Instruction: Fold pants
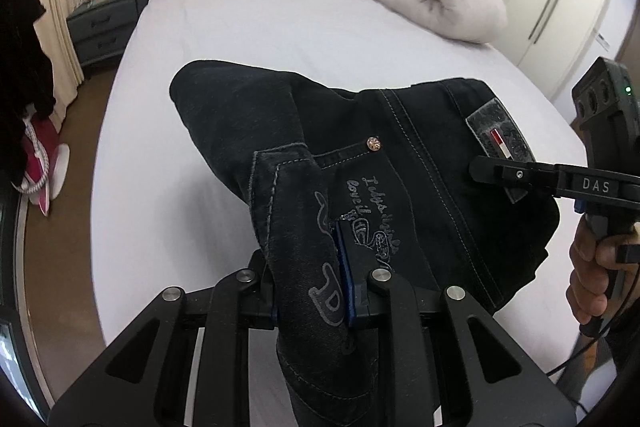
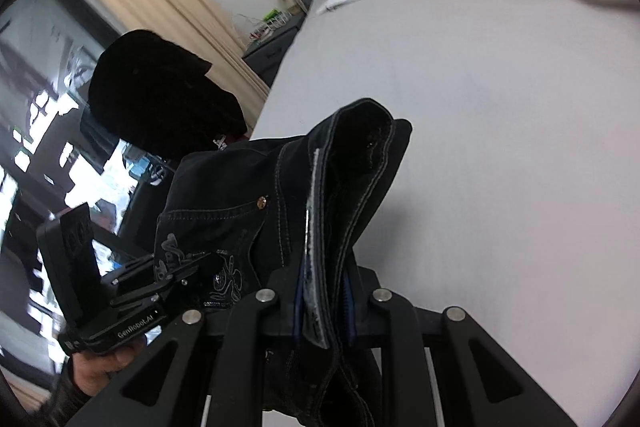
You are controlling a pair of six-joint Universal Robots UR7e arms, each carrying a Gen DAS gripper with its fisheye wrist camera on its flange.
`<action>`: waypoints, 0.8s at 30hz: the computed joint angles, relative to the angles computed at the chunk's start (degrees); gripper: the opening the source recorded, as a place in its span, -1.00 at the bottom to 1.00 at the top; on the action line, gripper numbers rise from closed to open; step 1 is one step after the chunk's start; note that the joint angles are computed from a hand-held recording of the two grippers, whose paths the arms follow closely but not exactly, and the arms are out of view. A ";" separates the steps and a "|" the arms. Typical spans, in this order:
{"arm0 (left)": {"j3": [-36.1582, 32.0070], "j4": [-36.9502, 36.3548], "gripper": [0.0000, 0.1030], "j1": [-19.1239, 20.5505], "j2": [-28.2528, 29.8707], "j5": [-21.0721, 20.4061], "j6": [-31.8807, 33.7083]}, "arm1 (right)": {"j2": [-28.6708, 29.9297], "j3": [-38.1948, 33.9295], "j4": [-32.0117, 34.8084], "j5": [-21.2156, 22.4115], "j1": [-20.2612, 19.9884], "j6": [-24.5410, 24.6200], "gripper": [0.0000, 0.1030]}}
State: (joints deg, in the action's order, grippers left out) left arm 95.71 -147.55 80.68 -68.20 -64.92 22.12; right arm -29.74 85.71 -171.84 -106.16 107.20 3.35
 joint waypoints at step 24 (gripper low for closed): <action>22.68 -40.87 0.81 -8.41 -9.63 13.13 8.15 | -5.31 19.13 -26.74 -11.81 2.56 -0.89 0.24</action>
State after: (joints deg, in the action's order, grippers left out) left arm 118.39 -188.42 72.27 -77.83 -51.79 30.27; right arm -35.05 104.84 -198.58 -117.96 109.77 2.46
